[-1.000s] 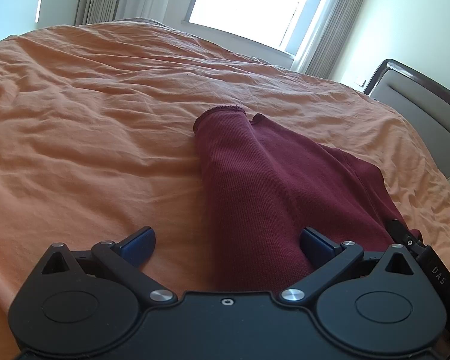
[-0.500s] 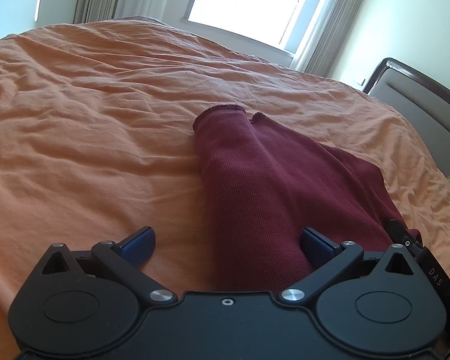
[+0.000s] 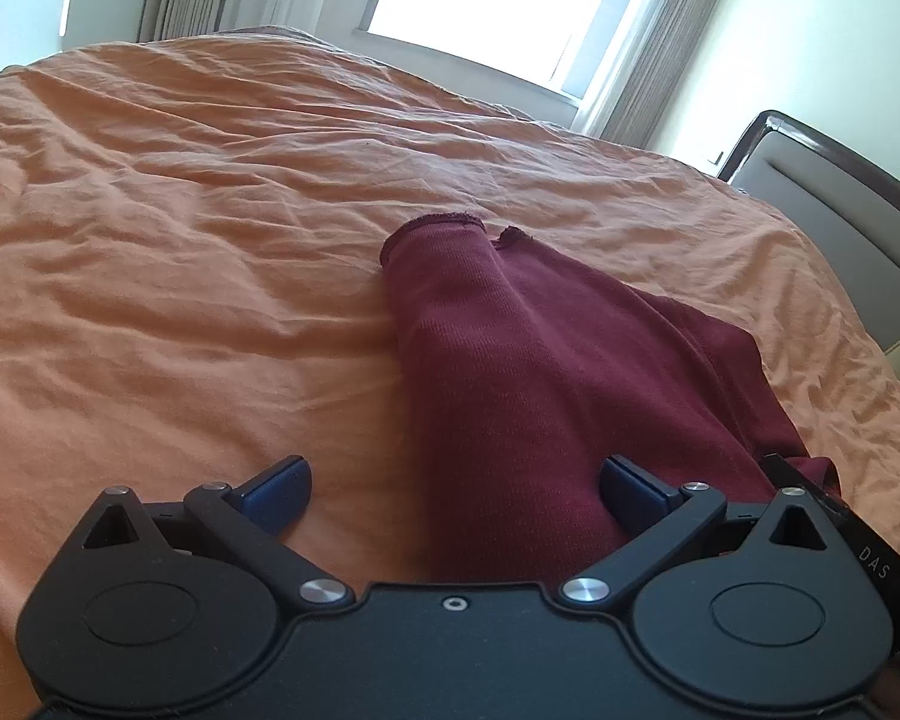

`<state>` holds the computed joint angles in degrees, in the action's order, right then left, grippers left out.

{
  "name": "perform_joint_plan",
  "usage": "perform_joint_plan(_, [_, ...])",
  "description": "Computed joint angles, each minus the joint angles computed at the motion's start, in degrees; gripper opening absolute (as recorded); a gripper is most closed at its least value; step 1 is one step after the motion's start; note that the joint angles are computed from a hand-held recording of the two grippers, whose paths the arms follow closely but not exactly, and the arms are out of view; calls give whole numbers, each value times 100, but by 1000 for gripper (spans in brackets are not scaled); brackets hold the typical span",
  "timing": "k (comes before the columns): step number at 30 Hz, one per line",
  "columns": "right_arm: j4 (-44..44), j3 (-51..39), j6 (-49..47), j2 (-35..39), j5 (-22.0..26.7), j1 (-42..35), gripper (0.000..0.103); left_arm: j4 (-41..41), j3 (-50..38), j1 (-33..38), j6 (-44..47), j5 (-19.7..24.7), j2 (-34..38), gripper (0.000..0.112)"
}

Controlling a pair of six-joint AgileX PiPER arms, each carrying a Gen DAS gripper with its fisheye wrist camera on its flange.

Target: Fold small clothes

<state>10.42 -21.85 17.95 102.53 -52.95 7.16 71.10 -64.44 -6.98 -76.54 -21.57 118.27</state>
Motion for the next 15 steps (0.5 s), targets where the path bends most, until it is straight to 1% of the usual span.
perform_joint_plan(2, [-333, -3, 306, -23, 65, -106, 88, 253, -56, 61, -181, -134, 24, 96])
perform_joint_plan(3, [-431, -19, 428, -41, 126, -136, 87, 421, -104, 91, -317, -210, 52, 95])
perform_joint_plan(4, [-504, -31, 510, -54, 170, -159, 82, 546, -158, 110, -443, -265, 95, 95])
perform_joint_plan(5, [-708, -48, 671, -70, 207, -226, 74, 671, -218, 128, -584, -311, 144, 95])
perform_joint_plan(6, [-886, -73, 814, -75, 236, -278, 71, 815, -281, 148, -740, -361, 195, 95])
perform_joint_plan(7, [-857, -90, 826, -114, 303, -252, 67, 941, -343, 175, -863, -428, 241, 93])
perform_joint_plan(8, [-791, -121, 782, -153, 374, -197, 59, 1035, -385, 201, -937, -497, 269, 89])
perform_joint_plan(9, [-760, -144, 744, -204, 427, -160, 54, 1205, -434, 222, -1090, -567, 285, 86])
perform_joint_plan(10, [-612, -146, 622, -250, 436, -77, 45, 1385, -478, 228, -1281, -613, 280, 80])
perform_joint_plan(11, [-430, -161, 414, -302, 442, 41, 38, 1511, -509, 244, -1402, -700, 269, 69])
perform_joint_plan(12, [-179, -171, 139, -344, 419, 189, 36, 1583, -532, 253, -1450, -780, 258, 62])
perform_joint_plan(13, [143, -187, -167, -389, 397, 372, 33, 1594, -529, 200, -1449, -677, 211, 59])
perform_joint_plan(14, [429, -213, -450, -439, 385, 550, 31, 1583, -525, 152, -1395, -596, 181, 52])
perform_joint_plan(15, [683, -233, -725, -497, 335, 738, 31, 1526, -505, 107, -1283, -518, 146, 48])
